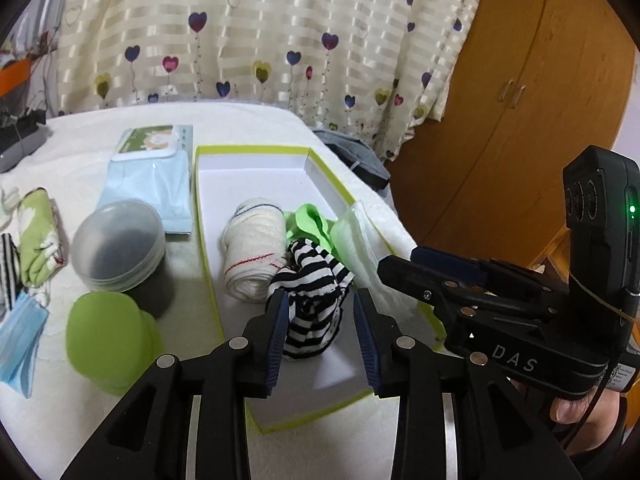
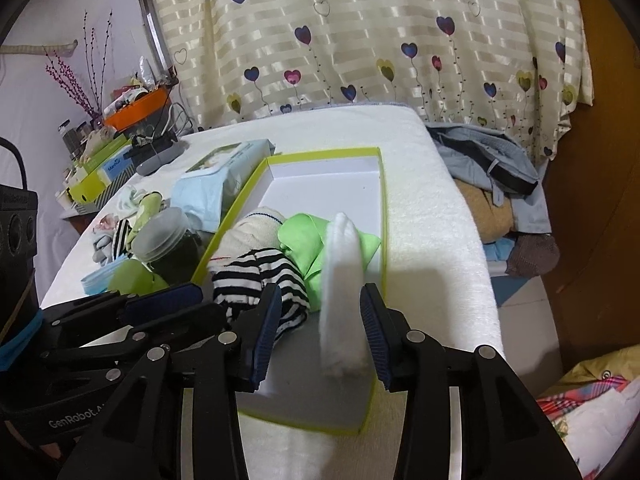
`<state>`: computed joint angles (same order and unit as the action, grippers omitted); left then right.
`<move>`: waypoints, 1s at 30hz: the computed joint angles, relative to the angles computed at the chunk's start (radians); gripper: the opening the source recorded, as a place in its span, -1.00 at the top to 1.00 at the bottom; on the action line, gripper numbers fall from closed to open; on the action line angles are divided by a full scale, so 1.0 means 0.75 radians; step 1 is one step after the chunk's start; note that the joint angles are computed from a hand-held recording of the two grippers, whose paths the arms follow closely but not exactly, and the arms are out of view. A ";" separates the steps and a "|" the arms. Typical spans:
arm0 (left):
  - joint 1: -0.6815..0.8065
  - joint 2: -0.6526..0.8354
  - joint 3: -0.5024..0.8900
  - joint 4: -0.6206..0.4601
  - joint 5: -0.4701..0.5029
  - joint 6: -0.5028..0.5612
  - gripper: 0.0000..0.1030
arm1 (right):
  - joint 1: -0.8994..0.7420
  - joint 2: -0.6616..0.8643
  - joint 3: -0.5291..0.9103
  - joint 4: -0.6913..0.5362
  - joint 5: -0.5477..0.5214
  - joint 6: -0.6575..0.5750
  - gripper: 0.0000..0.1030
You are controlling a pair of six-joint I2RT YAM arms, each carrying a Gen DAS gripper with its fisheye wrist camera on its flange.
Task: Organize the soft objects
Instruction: 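Carry the striped sock and white towel into the white box with both tools, then open both tools to release the sock and towel in the box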
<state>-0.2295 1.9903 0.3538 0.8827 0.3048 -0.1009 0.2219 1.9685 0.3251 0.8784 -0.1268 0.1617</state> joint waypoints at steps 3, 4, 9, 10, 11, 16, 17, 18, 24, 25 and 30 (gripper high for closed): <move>0.012 -0.061 -0.069 0.035 0.009 0.004 0.38 | 0.038 -0.077 -0.054 0.003 0.042 0.018 0.18; 0.016 -0.082 -0.089 0.044 0.009 0.006 0.38 | 0.053 -0.104 -0.070 -0.001 0.056 0.023 0.18; 0.048 -0.201 -0.207 0.094 0.004 0.023 0.38 | 0.153 -0.225 -0.139 -0.010 0.137 0.049 0.18; 0.056 -0.216 -0.223 0.100 0.006 0.028 0.38 | 0.183 -0.248 -0.152 -0.011 0.159 0.061 0.18; 0.069 -0.237 -0.242 0.103 0.009 0.035 0.38 | 0.204 -0.260 -0.159 -0.009 0.172 0.068 0.18; 0.150 -0.331 -0.321 0.102 0.029 0.071 0.38 | 0.312 -0.306 -0.166 -0.033 0.234 0.102 0.17; 0.168 -0.343 -0.330 0.100 0.035 0.076 0.38 | 0.337 -0.318 -0.169 -0.036 0.252 0.111 0.17; 0.187 -0.357 -0.340 0.095 0.044 0.081 0.38 | 0.354 -0.327 -0.169 -0.041 0.264 0.118 0.17; 0.271 -0.423 -0.381 0.080 0.088 0.105 0.38 | 0.446 -0.390 -0.180 -0.068 0.342 0.155 0.16; 0.287 -0.430 -0.389 0.081 0.097 0.112 0.38 | 0.461 -0.397 -0.178 -0.076 0.353 0.159 0.15; 0.346 -0.461 -0.413 0.072 0.123 0.136 0.38 | 0.523 -0.421 -0.171 -0.106 0.392 0.178 -0.02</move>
